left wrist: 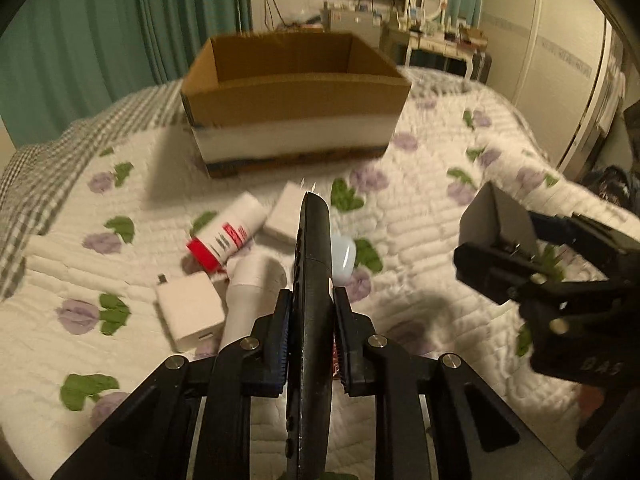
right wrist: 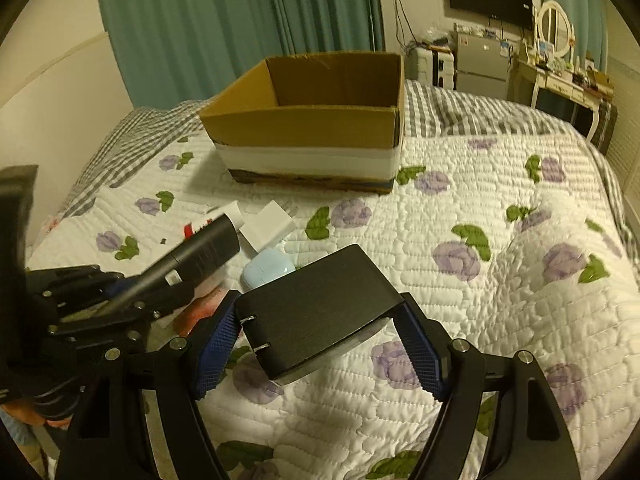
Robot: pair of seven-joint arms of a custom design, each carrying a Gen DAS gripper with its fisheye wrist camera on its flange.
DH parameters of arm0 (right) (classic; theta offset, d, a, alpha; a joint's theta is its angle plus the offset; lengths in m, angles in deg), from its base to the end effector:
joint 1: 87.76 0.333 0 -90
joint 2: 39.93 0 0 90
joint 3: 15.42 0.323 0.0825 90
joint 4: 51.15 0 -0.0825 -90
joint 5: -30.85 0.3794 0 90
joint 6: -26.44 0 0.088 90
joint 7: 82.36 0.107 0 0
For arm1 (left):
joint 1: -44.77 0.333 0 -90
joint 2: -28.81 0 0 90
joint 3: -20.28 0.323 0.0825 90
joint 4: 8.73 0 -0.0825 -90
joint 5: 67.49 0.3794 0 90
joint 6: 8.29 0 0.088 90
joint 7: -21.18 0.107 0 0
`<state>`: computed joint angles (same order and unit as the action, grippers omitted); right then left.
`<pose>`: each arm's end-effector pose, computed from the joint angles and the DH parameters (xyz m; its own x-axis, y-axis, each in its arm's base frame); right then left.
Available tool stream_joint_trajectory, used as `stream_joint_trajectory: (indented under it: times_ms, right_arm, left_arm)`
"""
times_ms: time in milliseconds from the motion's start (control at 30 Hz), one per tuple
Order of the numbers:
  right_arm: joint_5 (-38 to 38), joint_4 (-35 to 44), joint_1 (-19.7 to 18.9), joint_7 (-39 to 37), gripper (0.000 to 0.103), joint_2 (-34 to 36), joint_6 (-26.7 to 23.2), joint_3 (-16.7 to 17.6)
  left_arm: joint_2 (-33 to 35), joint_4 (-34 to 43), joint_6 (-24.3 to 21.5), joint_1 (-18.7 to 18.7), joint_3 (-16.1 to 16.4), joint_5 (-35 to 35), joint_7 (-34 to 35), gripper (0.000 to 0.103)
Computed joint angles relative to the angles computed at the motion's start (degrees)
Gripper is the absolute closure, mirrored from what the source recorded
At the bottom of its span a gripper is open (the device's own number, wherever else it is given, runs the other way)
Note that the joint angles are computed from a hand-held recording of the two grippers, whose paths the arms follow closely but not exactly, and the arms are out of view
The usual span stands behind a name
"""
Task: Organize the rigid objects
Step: 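Carry the remote and power bank into the box and open both tools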
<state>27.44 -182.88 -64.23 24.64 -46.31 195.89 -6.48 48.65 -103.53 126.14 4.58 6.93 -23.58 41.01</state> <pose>0.4531 0.2958 0.4944 0.3729 -0.9173 -0.1396 -0.7084 -0.1842 -0.6814 0.4314 -0.5339 0.4632 -0.1300 -0.9915 -0.0014 -0.7854 0.1039 -0.6102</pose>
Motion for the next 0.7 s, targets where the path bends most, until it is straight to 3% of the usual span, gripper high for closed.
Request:
stream_joint_trajectory:
  times_ms: [233,433,600,700]
  right_arm:
    - [-2.7,4.8,-0.8,-1.0,0.027,-0.1,-1.3,-0.2]
    - [-6.2,16.1,-1.5,-3.4,0.027,5.5,-2.8,-0.7]
    - [-1.6,28.8,-1.2,-10.0,0.027,14.1,-4.5,-1.5]
    - [-3.1,38.1,-0.4,-10.8,0.027,20.9,-6.9,-2.8]
  left_arm:
    - [-1.7,2.4,-0.1,0.0,0.7,3.5,-2.0,0.084]
    - [-0.9,7.5,-0.9,2.4,1.6,3.2,-1.0,0.084]
    - [5.3,18.8,-3.3,3.3,3.7,2.2,4.9,0.084]
    - [13.0,30.2,-5.5,3.2,5.4,-0.6,10.8,0.084]
